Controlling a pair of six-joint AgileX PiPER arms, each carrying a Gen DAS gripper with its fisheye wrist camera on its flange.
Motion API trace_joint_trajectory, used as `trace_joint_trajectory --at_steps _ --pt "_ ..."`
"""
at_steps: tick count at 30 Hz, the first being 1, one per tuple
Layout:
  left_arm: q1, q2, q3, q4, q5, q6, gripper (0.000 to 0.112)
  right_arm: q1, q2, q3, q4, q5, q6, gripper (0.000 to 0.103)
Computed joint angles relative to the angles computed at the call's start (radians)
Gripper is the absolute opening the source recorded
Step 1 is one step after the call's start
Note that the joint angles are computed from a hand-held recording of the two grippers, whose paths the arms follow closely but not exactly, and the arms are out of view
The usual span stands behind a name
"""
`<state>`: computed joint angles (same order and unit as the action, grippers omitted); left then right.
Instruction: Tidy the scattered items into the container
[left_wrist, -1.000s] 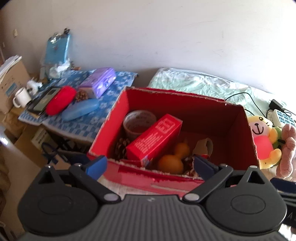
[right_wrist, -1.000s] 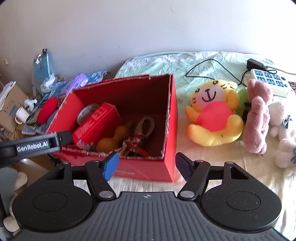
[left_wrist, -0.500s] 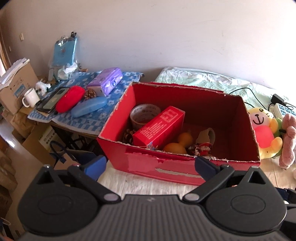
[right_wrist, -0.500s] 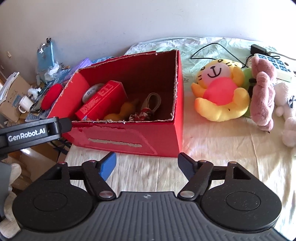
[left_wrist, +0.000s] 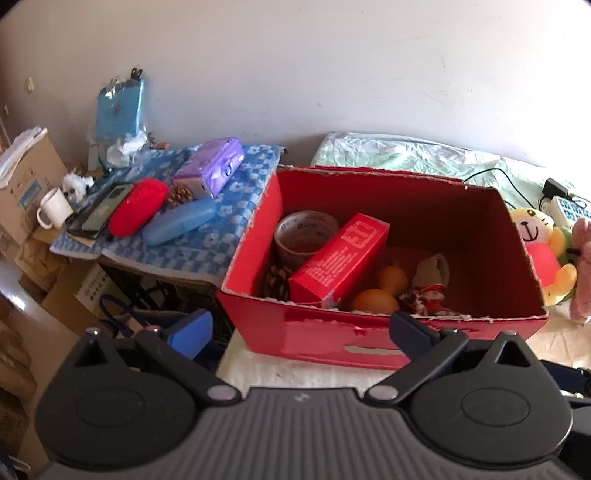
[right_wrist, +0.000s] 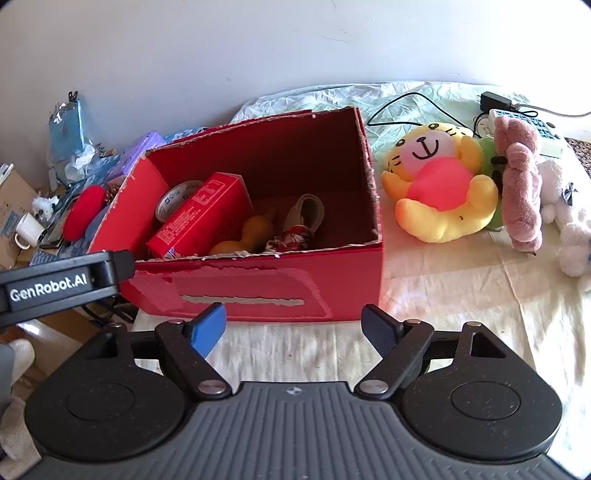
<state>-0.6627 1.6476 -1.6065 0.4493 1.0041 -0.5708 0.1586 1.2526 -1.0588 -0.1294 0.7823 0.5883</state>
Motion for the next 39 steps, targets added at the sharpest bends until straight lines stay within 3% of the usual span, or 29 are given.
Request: trace_joint_trajectory --at_steps 10,22,39 --pt "0.081 0.004 0.035 -0.142 -0.081 0.2 0.101 0.113 0.032 0.0 -0.188 0.026 0.296 0.083" --pt "0.158 0.01 0.034 -0.174 -0.123 0.191 0.101 0.112 0.06 -0.025 -0.25 0.074 0.342 0.082" --pt "0.16 -0.005 0.084 -0.2 -0.122 0.223 0.101 0.184 0.023 -0.013 -0.395 0.021 0.463 0.084"
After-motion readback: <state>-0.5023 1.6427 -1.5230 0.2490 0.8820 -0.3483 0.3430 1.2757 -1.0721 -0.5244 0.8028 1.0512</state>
